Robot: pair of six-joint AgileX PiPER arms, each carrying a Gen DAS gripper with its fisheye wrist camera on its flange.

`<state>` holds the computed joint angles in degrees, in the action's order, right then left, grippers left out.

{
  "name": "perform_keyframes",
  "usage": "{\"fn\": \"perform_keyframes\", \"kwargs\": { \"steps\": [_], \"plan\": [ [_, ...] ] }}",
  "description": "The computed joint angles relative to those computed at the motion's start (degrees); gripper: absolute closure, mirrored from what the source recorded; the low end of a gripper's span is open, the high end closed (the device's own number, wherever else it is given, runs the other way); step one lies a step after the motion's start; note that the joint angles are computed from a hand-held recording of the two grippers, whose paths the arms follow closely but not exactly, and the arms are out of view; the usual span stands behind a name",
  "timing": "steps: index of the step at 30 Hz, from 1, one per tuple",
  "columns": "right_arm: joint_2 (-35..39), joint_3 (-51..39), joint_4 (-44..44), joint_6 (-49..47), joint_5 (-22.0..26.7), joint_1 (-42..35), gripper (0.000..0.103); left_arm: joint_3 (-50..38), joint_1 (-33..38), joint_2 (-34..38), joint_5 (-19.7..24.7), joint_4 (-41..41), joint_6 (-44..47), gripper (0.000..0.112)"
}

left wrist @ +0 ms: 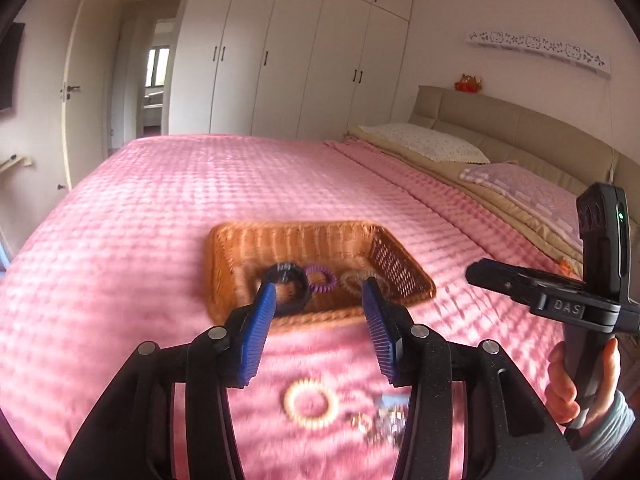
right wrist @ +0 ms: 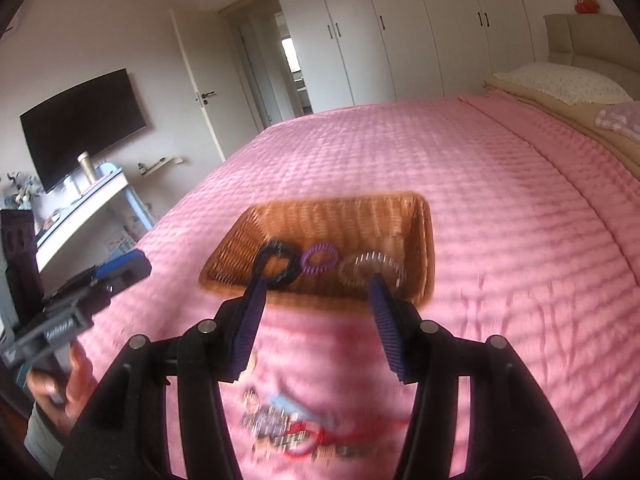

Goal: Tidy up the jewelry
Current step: 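Grasp the cream coil hair tie with the left gripper while the right grasps a key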

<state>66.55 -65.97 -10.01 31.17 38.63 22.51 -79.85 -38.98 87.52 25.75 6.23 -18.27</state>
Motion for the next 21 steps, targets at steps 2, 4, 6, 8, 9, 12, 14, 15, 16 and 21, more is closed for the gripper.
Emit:
{"fn": "perform_keyframes", "kwargs": {
  "steps": [2, 4, 6, 8, 9, 12, 14, 15, 16, 21],
  "plan": [
    [-2.87, 3.62, -4.37, 5.19, 1.14, 3.42, 0.053, 3.73, 0.06, -2.11, -0.67, -0.05, -0.21, 0.068],
    [-4.95, 6.83, -7.65, 9.51, 1.95, 6.38, 0.053, 7.05, 0.45, -3.58, -1.28, -1.22, 0.36, 0.068],
    [-6.67, 10.41, -11.80, 15.46, 3.06, 10.27, 0.053, 10.20, 0.80, -4.38, -1.69, -1.69, -0.04, 0.068],
    [-8.04, 14.42, -12.93, 19.93, 3.72, 12.72, 0.053, 12.68, 1.77, -4.61, -2.44, -4.47, 1.40, 0.068],
    [-8.57, 16.23, -12.92, 22.05, 4.07, 13.70, 0.053, 13.93, 2.47, -4.56, -2.96, -6.44, 2.68, 0.068],
    [-10.33, 20.78, -10.46, 24.29, 3.14, 14.44, 0.053, 16.08, 4.32, -3.46, -4.18, -11.28, 6.11, 0.068],
    [-9.55, 22.07, -8.61, 25.81, 3.22, 15.40, 0.053, 16.74, 5.25, -2.63, -4.69, -13.97, 8.49, 0.068],
    [-9.01, 22.45, -7.74, 26.21, 2.98, 15.86, 0.053, 16.88, 5.65, -2.17, -4.84, -15.67, 9.94, 0.068],
    [-8.36, 22.74, -8.28, 27.83, 2.81, 16.78, 0.053, 17.10, 6.15, -1.75, -4.99, -17.96, 11.95, 0.068],
    [-3.81, 20.53, -13.02, 34.87, 3.89, 18.24, 0.053, 17.57, 6.56, -0.63, -5.32, -20.20, 14.00, 0.068]
  ]
}}
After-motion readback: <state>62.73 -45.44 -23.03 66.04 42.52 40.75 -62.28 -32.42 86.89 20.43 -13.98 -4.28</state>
